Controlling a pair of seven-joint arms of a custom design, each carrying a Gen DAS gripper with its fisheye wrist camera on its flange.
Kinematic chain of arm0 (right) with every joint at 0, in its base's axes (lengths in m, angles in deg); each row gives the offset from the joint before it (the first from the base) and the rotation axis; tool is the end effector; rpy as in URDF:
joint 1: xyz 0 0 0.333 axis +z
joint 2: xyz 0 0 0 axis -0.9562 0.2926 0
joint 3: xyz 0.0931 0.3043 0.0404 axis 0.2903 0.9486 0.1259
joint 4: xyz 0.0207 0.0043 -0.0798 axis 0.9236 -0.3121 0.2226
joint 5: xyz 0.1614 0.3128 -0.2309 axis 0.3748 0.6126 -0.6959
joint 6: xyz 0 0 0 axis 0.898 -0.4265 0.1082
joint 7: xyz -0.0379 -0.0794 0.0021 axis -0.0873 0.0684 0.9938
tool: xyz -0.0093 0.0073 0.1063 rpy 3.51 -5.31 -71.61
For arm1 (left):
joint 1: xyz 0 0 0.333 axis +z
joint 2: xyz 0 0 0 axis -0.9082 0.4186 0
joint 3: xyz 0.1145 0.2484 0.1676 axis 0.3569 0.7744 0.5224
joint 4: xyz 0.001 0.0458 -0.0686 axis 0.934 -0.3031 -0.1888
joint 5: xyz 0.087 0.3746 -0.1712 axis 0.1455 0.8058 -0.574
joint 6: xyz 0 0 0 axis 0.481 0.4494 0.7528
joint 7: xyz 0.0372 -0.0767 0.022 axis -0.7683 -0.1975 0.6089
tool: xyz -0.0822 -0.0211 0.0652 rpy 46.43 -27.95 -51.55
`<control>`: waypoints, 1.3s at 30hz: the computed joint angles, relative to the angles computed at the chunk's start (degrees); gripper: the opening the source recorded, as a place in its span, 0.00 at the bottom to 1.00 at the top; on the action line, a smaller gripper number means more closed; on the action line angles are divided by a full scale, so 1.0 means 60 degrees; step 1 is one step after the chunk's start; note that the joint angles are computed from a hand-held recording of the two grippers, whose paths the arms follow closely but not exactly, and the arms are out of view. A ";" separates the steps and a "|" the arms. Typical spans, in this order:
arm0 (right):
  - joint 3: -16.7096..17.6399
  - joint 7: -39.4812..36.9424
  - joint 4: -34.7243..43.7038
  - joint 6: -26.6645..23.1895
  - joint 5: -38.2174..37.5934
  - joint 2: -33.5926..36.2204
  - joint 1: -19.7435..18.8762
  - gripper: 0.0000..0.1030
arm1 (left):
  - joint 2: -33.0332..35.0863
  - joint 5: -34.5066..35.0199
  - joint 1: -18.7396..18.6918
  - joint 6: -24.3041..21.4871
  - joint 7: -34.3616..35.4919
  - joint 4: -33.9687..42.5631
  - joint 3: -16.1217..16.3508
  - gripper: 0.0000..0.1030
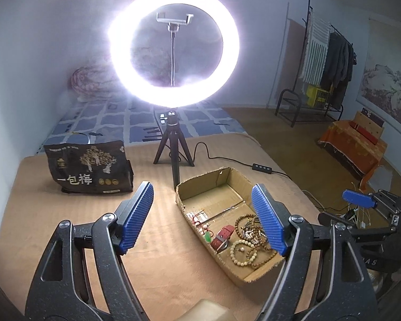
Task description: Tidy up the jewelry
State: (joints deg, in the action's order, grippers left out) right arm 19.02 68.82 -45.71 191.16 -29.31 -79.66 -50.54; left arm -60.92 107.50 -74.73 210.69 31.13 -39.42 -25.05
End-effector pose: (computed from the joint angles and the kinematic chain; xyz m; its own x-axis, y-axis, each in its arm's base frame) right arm 0.5774 0.3148 0.6255 0.2722 -0.9605 0.0582 -0.6682 -0.2322 -0.7068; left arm 0.5733 -0.2531 0.6335 -0.0943 -0.9880 0.1224 -0.5580 -0.0494 -0.8283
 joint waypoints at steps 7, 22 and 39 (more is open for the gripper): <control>0.0174 0.1222 -0.0670 0.0095 -0.0723 -0.0829 0.0000 0.67 | -0.1362 -0.0712 0.0122 0.0364 0.0410 -0.1252 -0.0140 0.84; 0.0946 0.3032 -0.1740 0.0586 -0.2783 -0.1999 -0.0341 0.77 | -0.3252 -0.1161 0.0721 0.0656 0.0687 -0.2952 -0.0897 0.97; 0.1192 0.4103 -0.2133 0.0806 -0.3736 -0.2297 -0.0562 0.78 | -0.3635 -0.0697 0.1162 0.0149 0.0208 -0.3242 -0.1237 1.00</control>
State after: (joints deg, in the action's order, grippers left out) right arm 26.17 93.44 -58.51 196.00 -51.72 -93.44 -53.91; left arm -82.73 103.32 -67.76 211.58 32.38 -58.87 -32.47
